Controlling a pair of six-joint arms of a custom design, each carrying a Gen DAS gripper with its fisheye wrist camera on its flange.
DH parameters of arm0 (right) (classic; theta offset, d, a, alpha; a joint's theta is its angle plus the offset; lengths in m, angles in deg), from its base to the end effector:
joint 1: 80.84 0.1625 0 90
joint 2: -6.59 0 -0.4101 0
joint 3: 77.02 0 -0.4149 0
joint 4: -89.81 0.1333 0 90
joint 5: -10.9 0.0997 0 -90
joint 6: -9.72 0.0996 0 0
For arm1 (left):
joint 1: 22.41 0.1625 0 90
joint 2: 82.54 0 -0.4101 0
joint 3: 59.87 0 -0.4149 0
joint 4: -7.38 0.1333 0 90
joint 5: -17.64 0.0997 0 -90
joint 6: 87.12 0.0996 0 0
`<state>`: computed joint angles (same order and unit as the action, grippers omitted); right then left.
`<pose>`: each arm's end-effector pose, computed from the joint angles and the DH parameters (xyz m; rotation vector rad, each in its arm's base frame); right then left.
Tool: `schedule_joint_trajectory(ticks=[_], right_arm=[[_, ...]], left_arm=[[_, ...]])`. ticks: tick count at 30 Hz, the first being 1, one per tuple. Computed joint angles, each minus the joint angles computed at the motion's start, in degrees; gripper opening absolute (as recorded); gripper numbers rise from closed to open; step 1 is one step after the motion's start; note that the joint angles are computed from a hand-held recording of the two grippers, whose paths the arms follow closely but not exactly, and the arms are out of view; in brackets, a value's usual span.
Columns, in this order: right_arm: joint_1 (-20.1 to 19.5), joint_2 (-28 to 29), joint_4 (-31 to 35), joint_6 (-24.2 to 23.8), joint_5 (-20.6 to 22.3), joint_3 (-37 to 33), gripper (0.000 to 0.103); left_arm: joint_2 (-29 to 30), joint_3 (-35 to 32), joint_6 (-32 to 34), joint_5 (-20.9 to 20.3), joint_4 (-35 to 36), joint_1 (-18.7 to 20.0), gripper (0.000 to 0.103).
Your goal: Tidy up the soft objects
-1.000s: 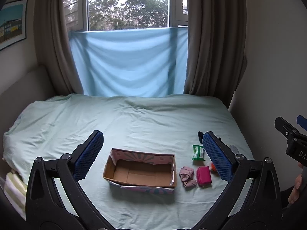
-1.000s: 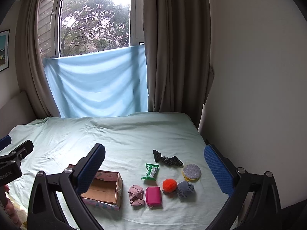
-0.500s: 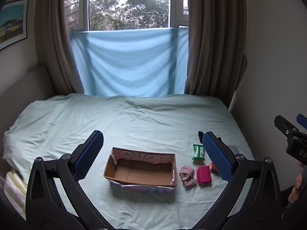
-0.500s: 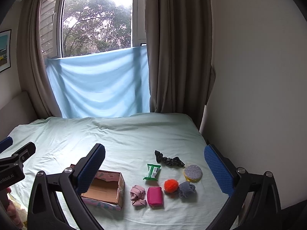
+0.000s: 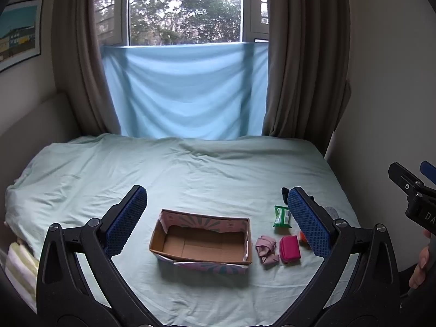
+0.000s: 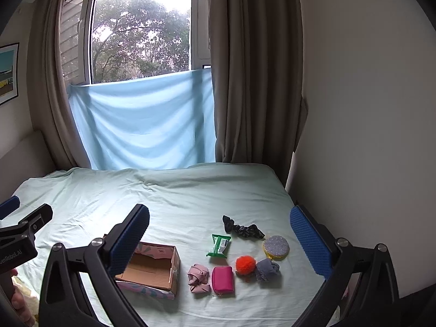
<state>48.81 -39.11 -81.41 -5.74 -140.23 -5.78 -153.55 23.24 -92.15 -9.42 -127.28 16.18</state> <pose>0.5183 -0.5532 0.3324 0.3660 -2.0278 1.2592 -0.3677 -0.5774 0.4788 0.4917 2.1206 -1.1717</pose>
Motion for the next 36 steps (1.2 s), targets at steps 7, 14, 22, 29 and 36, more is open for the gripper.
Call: schedule_joint_trajectory(ticks=[7, 14, 22, 29, 36], right_arm=[[0.2, -0.3, -1.4, -0.6, 0.0, 0.8, 0.103], [0.2, -0.2, -0.7, 0.6, -0.4, 0.6, 0.103], [-1.2, -1.4, -1.7, 2.4, -1.9, 2.7, 0.103], [-6.4, -6.2, -3.1, 2.3, 2.0, 9.0, 0.103], [-15.2, -9.9, -5.7, -4.1, 9.4, 14.9, 0.103]], left_arm=[[-0.3, 0.2, 0.0, 0.5, 0.1, -0.4, 0.102], [0.2, -1.6, -1.2, 0.1, 3.6, -0.2, 0.102], [3.3, -3.8, -1.7, -3.7, 5.8, 2.0, 0.102], [9.5, -4.3, -3.1, -5.9, 4.7, 4.1, 0.102], [18.1, -4.2, -5.9, -8.9, -0.7, 6.7, 0.102]])
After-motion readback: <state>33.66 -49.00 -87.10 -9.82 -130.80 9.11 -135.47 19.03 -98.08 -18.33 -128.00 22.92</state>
